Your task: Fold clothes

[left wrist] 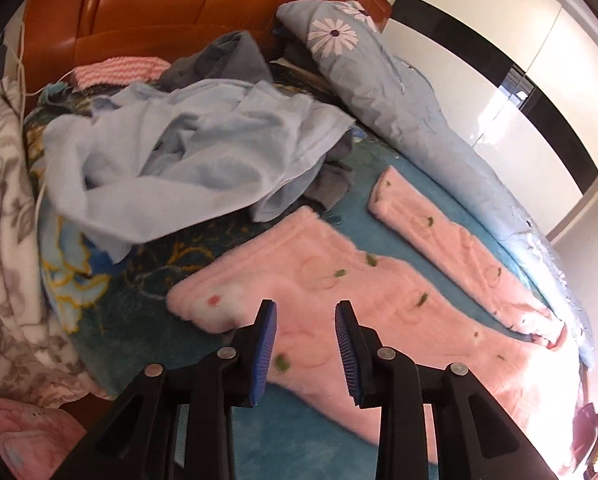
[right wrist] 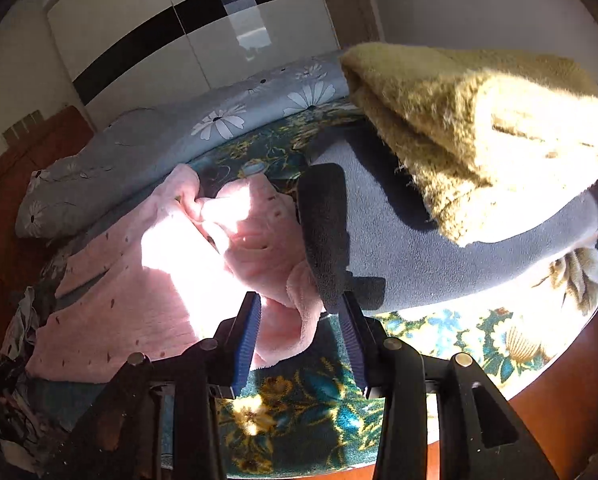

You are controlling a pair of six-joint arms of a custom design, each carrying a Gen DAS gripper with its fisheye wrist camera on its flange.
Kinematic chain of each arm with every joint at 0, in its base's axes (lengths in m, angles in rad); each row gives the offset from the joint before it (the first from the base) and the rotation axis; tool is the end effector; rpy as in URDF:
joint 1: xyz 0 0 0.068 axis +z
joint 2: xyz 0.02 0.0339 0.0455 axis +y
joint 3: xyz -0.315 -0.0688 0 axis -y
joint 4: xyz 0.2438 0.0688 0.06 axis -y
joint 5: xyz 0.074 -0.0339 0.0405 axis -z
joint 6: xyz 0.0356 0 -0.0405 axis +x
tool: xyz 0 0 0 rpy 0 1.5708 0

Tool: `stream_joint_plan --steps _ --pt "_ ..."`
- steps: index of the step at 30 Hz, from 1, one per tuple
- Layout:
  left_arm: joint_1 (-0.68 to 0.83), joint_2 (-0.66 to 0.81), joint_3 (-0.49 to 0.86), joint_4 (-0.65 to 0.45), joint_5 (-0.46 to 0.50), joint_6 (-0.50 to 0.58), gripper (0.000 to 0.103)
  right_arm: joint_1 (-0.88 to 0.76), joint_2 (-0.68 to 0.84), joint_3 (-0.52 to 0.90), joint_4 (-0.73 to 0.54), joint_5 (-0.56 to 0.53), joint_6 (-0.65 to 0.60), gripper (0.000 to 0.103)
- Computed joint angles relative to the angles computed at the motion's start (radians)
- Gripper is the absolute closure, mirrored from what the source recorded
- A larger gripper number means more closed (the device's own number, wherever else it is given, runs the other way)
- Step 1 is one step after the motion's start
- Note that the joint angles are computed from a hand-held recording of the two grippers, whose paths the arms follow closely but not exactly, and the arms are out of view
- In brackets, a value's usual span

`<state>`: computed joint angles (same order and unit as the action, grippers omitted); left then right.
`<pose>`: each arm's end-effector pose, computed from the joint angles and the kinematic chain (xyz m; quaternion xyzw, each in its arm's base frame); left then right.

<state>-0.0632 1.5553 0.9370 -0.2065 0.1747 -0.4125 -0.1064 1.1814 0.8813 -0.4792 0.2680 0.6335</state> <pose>0.3215 -0.0265 0.2559 -0.1299 0.9191 -0.1645 0.3337 0.2258 -0.0336 0.3140 0.3786 0.8339 -0.0195 0.4010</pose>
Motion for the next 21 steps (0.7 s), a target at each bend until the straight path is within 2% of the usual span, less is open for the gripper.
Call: stream_joint_plan --steps 2,4,6,8,12,14,17,18,19,21 --pt "-0.048 0.06 0.079 0.005 0.031 -0.012 0.057 -0.097 0.046 0.005 0.096 -0.115 -0.073 0.043" --pt "-0.092 0.179 0.189 0.022 0.064 -0.04 0.043 -0.229 0.111 0.0 0.166 -0.287 -0.149 0.042" --pt "-0.112 0.337 0.358 -0.032 0.083 -0.07 0.042 -0.351 0.195 -0.027 0.238 -0.459 -0.206 0.042" --pt "-0.123 0.507 0.573 -0.16 0.075 -0.107 0.042 -0.561 0.097 -0.133 0.131 -0.641 -0.339 0.042" --pt "-0.126 0.735 0.869 -0.335 -0.007 -0.181 0.042 -0.764 0.086 -0.137 0.059 -0.76 -0.442 0.042" --pt "-0.123 0.771 0.901 -0.312 -0.01 -0.208 0.041 -0.822 0.122 -0.103 0.012 -0.779 -0.476 0.042" --pt "-0.119 0.805 0.95 -0.295 -0.004 -0.243 0.041 -0.772 0.228 -0.039 0.01 -0.761 -0.488 0.039" --pt "-0.118 0.809 0.95 -0.278 0.007 -0.264 0.042 -0.758 0.258 -0.016 0.006 -0.762 -0.492 0.038" --pt "-0.119 0.813 0.953 -0.267 0.014 -0.284 0.055 -0.744 0.285 0.005 0.004 -0.764 -0.495 0.034" --pt "-0.126 0.832 0.982 -0.277 0.017 -0.316 0.094 -0.723 0.309 0.023 -0.008 -0.76 -0.505 0.033"
